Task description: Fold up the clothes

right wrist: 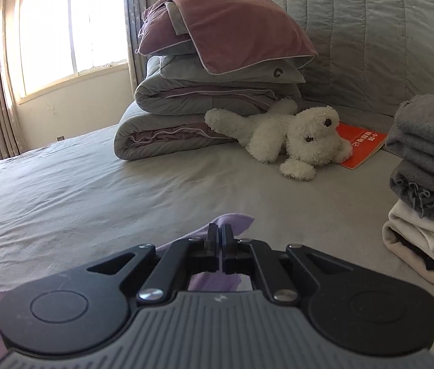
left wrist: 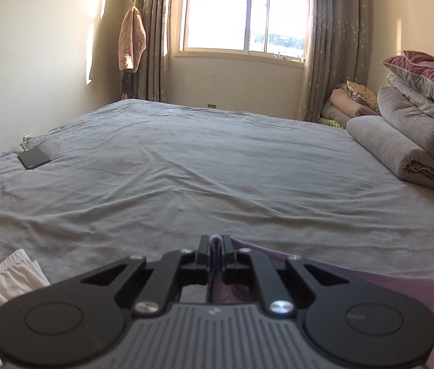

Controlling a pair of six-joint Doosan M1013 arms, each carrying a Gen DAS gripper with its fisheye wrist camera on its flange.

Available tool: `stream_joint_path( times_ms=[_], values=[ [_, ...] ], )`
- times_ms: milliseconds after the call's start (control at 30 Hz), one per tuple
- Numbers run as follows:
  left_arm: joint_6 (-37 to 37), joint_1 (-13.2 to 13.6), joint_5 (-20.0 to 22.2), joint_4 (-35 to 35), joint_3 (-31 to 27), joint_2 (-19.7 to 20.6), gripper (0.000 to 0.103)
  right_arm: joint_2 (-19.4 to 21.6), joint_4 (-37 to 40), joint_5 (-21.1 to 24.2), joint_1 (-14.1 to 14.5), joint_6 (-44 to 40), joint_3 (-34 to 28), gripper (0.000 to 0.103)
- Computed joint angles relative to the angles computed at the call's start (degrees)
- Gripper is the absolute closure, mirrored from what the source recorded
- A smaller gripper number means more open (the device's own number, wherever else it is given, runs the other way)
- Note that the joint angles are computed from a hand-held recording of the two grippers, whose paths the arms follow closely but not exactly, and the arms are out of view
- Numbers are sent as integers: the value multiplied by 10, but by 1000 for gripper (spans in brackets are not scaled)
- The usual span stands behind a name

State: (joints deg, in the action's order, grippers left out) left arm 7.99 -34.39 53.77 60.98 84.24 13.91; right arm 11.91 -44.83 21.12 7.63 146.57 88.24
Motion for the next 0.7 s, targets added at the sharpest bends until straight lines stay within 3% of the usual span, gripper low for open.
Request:
stream_joint_path(
  times_ms=[267, 333, 433, 500, 600, 700],
  values=[
    [-14, 18, -5, 0, -10, 14, 97, 20, -158, 15, 10, 161, -20, 100],
    [-7, 22, -4, -10, -14, 20, 97, 29, -137, 22, 10, 136, -31, 100],
    [14, 28, 2, -42, -21, 29, 97, 47, -28, 38, 7, 30, -52, 100],
    [28, 32, 6, -64, -27, 35, 97, 55, 2, 48, 7, 1, -58, 100],
    [22, 33, 11, -63, -28, 39, 96, 60, 8, 42, 6, -11, -60, 100],
    [14, 31, 9, -54, -27, 39, 96, 53, -34, 26, 8, 23, -55, 100]
  ],
)
